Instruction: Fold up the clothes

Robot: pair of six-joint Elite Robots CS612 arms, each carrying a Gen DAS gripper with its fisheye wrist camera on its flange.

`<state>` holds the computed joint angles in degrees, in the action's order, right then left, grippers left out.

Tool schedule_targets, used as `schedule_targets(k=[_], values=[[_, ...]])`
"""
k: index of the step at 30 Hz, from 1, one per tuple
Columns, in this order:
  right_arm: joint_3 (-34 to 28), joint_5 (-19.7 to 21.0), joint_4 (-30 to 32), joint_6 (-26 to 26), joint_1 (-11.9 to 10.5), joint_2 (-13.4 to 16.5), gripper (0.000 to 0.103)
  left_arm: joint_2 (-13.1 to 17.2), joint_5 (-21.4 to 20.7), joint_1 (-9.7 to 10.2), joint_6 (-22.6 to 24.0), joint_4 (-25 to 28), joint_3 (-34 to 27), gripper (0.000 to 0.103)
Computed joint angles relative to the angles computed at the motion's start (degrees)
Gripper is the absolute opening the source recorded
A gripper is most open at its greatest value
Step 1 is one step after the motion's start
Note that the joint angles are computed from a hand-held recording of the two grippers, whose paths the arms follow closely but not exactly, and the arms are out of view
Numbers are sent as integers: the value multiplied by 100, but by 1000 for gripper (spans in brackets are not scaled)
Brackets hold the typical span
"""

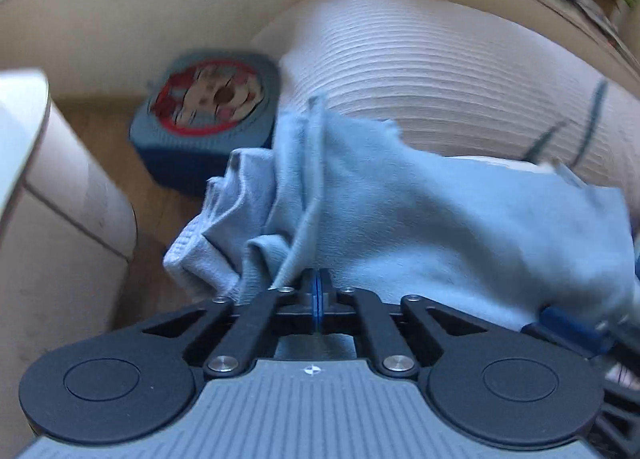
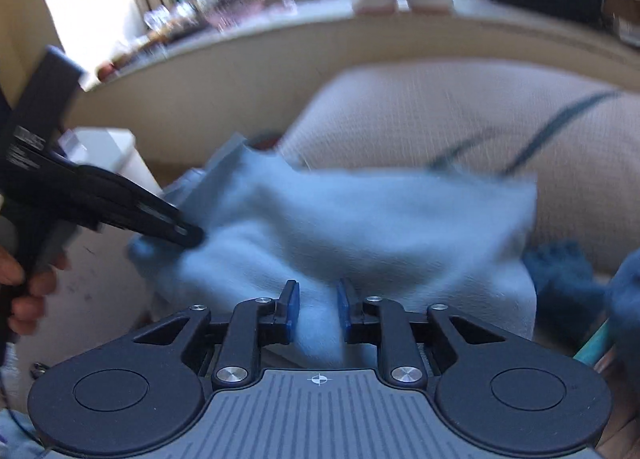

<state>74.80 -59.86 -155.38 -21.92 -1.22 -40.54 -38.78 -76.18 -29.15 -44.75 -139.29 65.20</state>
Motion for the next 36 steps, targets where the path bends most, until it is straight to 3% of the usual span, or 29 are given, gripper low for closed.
schedule_targets(k=[3,7,11,13,24,26,30,34,36], values=[[-31,48,-104,174,-22,82,16,-59,-35,6,8,-117,107,3],[106,179,-199,196,-97,-99,18,-182,-56,-23,-103,10,139,5],[228,-74,-584,231,-140,-226,21,-312,141,-131,-25,134,205,36],[197,-249,-639,253,-137,-204,21,-332,193,-179,102,63,244,40],[-69,-949,-414,97,18,82,19,-39,30,-123,348,133,26,47],[-33,-955,-435,95,21,37,19,-87,-18,-116,201,43,101,47],[313,-524,-703,294,-123,-211,23,-297,182,-230,245,3,324,49],[565,-799,-867,243,-166,-380,23,-374,67,-302,400,-201,440,60],[571,-868,-771,292,-187,-373,23,-275,122,-321,447,64,291,63]])
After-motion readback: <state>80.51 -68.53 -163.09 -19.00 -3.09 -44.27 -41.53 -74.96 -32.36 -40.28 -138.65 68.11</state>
